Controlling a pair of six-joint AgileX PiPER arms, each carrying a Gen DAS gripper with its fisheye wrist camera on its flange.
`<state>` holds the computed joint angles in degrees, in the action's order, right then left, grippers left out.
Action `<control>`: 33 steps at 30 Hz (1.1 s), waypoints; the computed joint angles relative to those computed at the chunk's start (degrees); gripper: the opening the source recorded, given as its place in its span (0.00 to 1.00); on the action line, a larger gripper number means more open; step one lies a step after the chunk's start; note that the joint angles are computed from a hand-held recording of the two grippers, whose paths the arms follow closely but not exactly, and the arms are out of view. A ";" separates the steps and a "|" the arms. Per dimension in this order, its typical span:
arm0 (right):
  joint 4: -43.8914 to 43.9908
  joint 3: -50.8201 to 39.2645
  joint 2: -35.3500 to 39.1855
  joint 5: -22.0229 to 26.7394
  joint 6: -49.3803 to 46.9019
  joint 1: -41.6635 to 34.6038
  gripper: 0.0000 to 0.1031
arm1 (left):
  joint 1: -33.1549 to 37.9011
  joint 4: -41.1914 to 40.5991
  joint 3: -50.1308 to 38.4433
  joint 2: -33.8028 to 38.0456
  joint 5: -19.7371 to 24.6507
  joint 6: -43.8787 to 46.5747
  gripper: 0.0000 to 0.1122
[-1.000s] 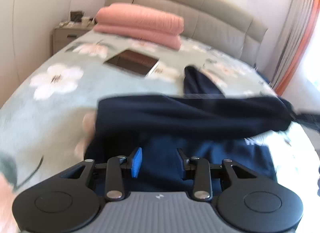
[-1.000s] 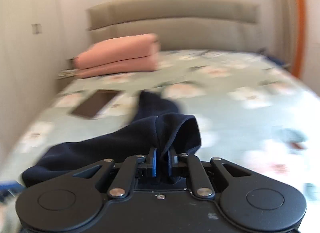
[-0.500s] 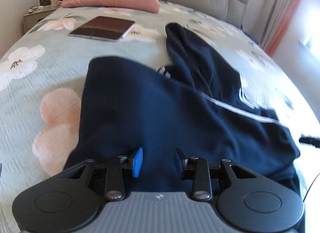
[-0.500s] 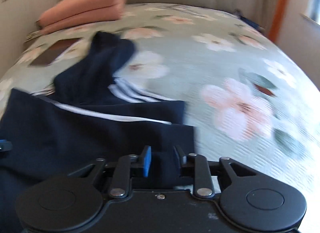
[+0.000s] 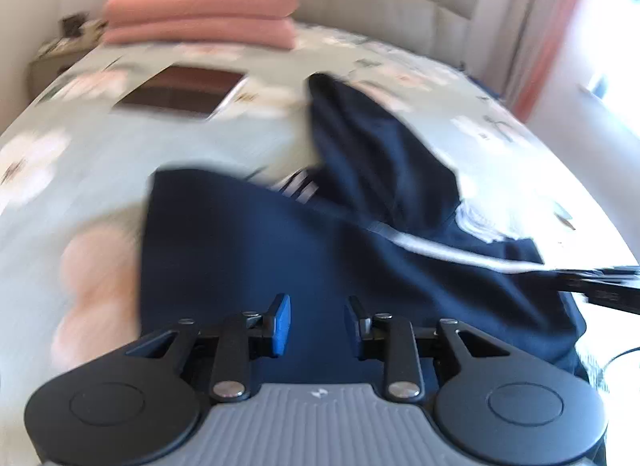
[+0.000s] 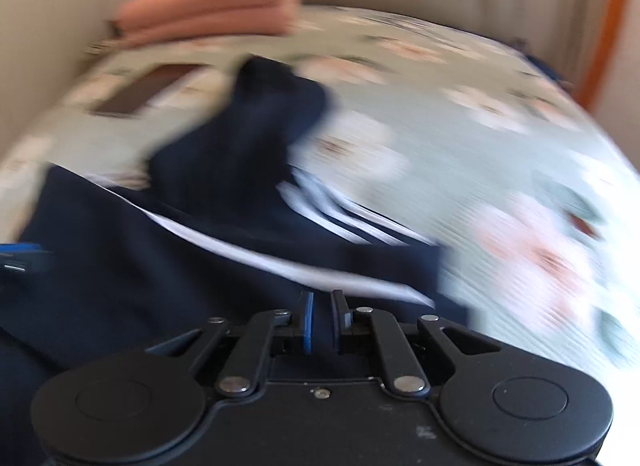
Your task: Fold large clothes
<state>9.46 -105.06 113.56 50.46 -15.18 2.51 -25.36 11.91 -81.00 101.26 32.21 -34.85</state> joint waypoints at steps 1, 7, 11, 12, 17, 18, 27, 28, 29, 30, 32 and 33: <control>2.23 -2.83 2.42 0.49 -1.19 0.78 0.09 | 0.09 -0.76 -3.26 2.67 0.44 1.77 0.29; -5.98 -11.54 12.95 3.88 5.39 1.53 0.04 | 2.78 -3.89 -14.16 15.17 2.60 6.33 0.19; -9.46 -1.82 7.11 -1.54 8.92 -4.67 0.00 | 6.75 -7.84 -7.37 11.73 -1.94 6.55 0.09; -8.02 -1.76 6.41 0.05 8.88 -6.63 0.00 | 7.25 -7.47 -6.06 10.70 -2.05 5.43 0.09; -8.93 7.47 -3.76 -0.05 8.41 -8.97 0.07 | 6.70 -2.84 3.80 0.37 -1.67 -1.23 0.16; -4.70 9.64 -5.99 0.80 5.01 -10.06 0.07 | 6.00 -2.01 5.36 -1.45 -1.17 -2.29 0.20; -8.29 15.96 -9.21 1.65 7.01 -9.84 0.30 | 1.56 7.25 9.11 -5.12 7.69 -10.29 0.14; -10.30 17.39 -10.94 0.90 7.90 -10.28 0.29 | 0.27 10.97 9.08 -5.89 10.13 -12.88 0.15; -10.02 18.80 -12.71 0.39 6.49 -11.65 0.29 | -0.56 13.24 9.36 -7.04 12.40 -14.52 0.15; -7.45 19.54 -14.24 0.60 3.83 -13.69 0.29 | -0.61 13.22 10.41 -9.02 13.57 -14.78 0.16; 1.95 20.25 -16.04 2.96 -3.71 -19.16 0.29 | -0.20 10.92 13.01 -13.35 13.88 -14.81 0.16; 5.66 20.84 -16.58 5.10 -7.22 -21.19 0.30 | -0.02 9.44 14.53 -15.55 13.84 -14.68 0.17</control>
<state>15.12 -84.22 96.98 55.56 -22.40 -18.68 -25.38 21.35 -66.48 85.71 46.05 -49.54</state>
